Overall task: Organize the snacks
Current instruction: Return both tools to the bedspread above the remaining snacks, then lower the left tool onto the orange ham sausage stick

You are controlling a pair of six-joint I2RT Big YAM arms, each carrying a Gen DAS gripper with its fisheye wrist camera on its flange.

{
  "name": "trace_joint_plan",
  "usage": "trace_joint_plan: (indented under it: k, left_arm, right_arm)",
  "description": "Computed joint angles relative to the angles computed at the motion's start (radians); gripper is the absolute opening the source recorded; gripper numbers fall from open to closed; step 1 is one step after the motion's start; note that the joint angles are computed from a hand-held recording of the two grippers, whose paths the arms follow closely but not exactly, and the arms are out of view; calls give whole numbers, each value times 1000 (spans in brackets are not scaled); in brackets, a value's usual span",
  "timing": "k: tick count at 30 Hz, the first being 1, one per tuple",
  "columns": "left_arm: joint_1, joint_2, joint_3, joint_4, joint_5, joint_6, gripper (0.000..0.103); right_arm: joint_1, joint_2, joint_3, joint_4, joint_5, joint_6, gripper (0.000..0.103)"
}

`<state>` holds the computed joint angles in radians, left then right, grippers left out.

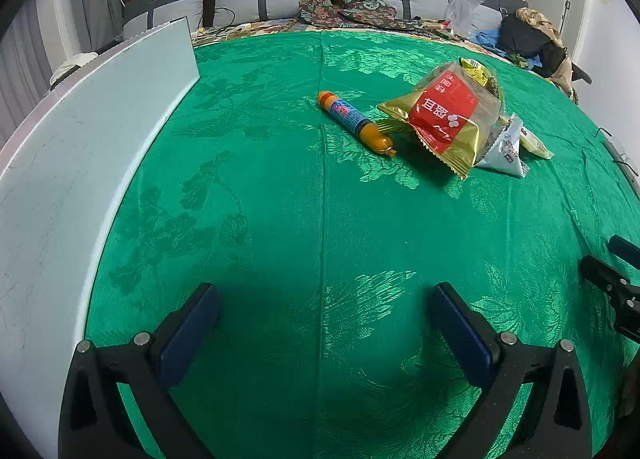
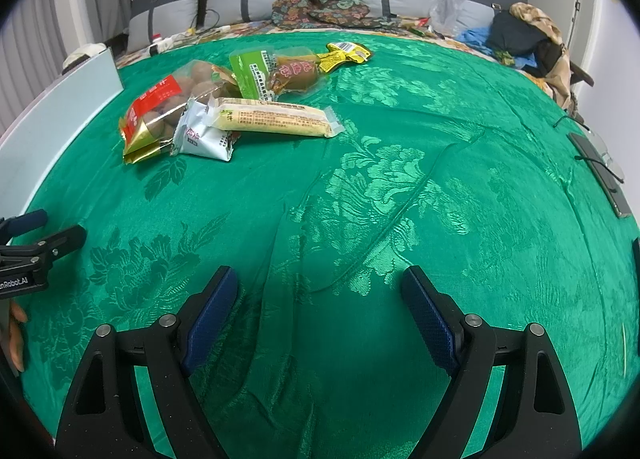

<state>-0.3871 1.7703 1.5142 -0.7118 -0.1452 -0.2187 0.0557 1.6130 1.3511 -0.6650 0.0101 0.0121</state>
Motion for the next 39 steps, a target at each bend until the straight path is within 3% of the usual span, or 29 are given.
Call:
trace_joint_plan:
  k: [2,4,6,9,12,16,21,24,25,26,27,30,39]
  left_arm:
    - [0,1,3,-6,6,2,103]
    - [9,19,42,-60,27,11,103]
    - [39,41,100,-111,74,-64,103]
    - [88,68,181,-108,166,-208,102]
    - [112,164,361,-168,236,-310,102]
    - [92,347,666,-348,212,-263,92]
    - [60,570,1008,-594,114,-182,74]
    - [54,534,930,-531,60,-149,71]
    - [55,510,885,-498,59,-129,55]
    - [53,489,847,-476,51,-92,27]
    - [46,479,833,-483,11,-36,16]
    - [59,379,662,-409,52,28,15]
    - [111,17,86,-162,211,35,16]
  right_arm:
    - [0,0,0,0,-1,0,87]
    - [0,0,0,0,-1,0,87]
    - [0,0,0,0,-1,0,87]
    - [0,0,0,0,0,1,87]
    - [0,0,0,0,0,1,87]
    - [0,0,0,0,-1,2,87]
    - [-1,-1,-2,2,-2,3,87]
    - [-3,-2,-4,4,-6,3,87]
    - [-5,-3,-5,5,-9,2,87]
    - [-4,-2,-5,5,-9,3,87]
    - [-5,-5,-7,4,-8,2,87]
    - [-4,-5,-7,4,-6,2,87]
    - [-4,-4,-7,5,-6,4,87]
